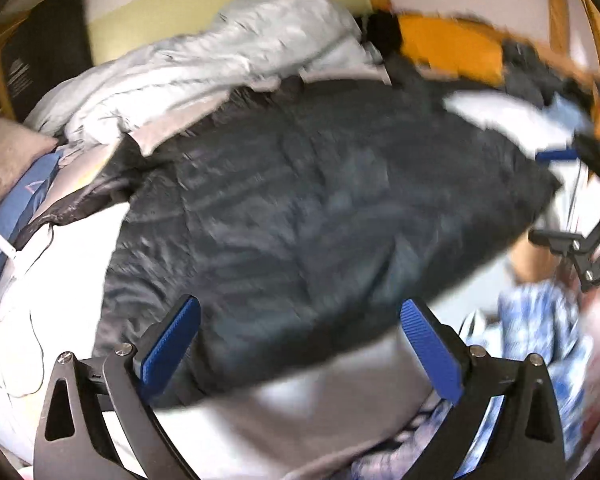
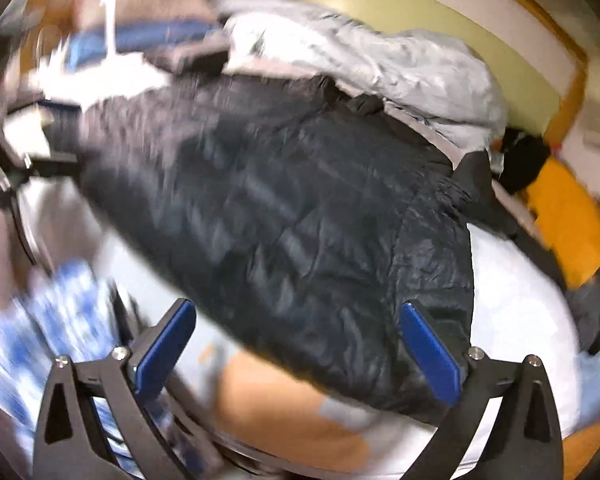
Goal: Fold large clothes
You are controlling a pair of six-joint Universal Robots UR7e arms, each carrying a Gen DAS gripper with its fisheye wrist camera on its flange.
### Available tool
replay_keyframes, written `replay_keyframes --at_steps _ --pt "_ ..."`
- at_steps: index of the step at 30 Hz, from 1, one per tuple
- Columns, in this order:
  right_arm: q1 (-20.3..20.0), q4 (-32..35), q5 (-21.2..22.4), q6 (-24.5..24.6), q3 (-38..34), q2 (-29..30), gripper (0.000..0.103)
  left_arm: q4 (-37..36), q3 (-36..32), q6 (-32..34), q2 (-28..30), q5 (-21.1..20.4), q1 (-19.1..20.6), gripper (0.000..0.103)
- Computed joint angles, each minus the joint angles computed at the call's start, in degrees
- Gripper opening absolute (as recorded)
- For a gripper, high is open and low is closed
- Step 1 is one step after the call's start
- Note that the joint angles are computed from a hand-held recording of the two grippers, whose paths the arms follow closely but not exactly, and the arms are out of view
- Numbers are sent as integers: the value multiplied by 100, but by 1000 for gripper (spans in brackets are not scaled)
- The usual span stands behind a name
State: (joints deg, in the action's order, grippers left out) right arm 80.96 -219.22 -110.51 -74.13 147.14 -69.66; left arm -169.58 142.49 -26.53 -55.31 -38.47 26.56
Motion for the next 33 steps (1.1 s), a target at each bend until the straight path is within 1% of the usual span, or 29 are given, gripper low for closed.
replay_keyframes --at_steps 2,4,6,8,10,11,12,13,14,15,16,17,18,19,20,22,24,25,26,27,28,29,30,31,32,33 --pt "17 -873 -364 -393 -69 662 102 430 -95 -111 198 139 -4 100" --pt "-35 -1480 -559 -662 -145 1082 102 779 -166 -288 357 336 -15 100" --pt "-140 -2171 -467 -922 -198 1413 102 979 -221 -489 411 472 57 103" --pt "-226 -2526 -351 -995 -233 1514 100 1183 -263 -629 441 559 134 103" --pt "-247 -2479 -352 -862 -293 1426 84 1717 -332 -954 475 712 153 103" --pt "-237 -2256 -391 -693 -297 1284 68 1842 -341 -1025 479 774 178 103" --pt "-244 -1884 -397 -436 -303 1063 56 1933 -354 -1102 465 791 217 103" --pt "-274 -1399 -364 -99 -318 785 52 1905 -342 -1133 433 765 261 103" --pt "-295 -960 -340 200 -345 556 40 1850 -324 -1165 375 738 298 103" --pt "-312 -654 -321 421 -350 403 31 1813 -284 -1248 304 776 302 94" --pt "-338 -199 -263 670 -349 168 28 1772 -227 -1315 221 825 266 58" --pt "-344 192 -222 859 -347 -41 24 1936 -226 -1438 85 845 261 42" --pt "-312 343 -238 960 -336 -108 23 2001 -223 -1475 -96 755 286 37" --pt "-250 574 -293 1035 -352 -237 23 1979 -222 -1456 -258 605 313 37" --pt "-169 705 -349 1026 -361 -329 23 2050 -240 -1485 -399 499 324 38" --pt "3 713 -427 930 -384 -423 27 2242 -304 -1488 -630 459 310 42" --pt "243 781 -520 831 -526 -555 39 2462 -419 -1431 -796 537 290 45" --pt "350 818 -558 822 -635 -581 42 2564 -525 -1378 -830 627 296 48" --pt "445 717 -570 797 -768 -520 48 2634 -637 -1297 -838 757 329 50" --pt "536 557 -589 729 -916 -418 53 2664 -771 -1197 -812 935 382 55" --pt "587 447 -595 652 -1028 -343 55 2676 -894 -1132 -767 1096 419 62" --pt "676 290 -624 559 -1278 -144 57 2504 -1008 -948 -685 1286 470 66" --pt "712 264 -642 549 -1482 -14 58 2092 -1149 -560 -540 1484 573 74" --pt "745 338 -678 607 -1733 120 58 1778 -1281 -230 -426 1605 690 79" --pt "745 461 -682 669 -1902 187 58 1483 -1490 112 -273 1682 852 80" --pt "736 599 -700 766 -2159 343 58 1075 -1685 533 -117 1662 1013 81"
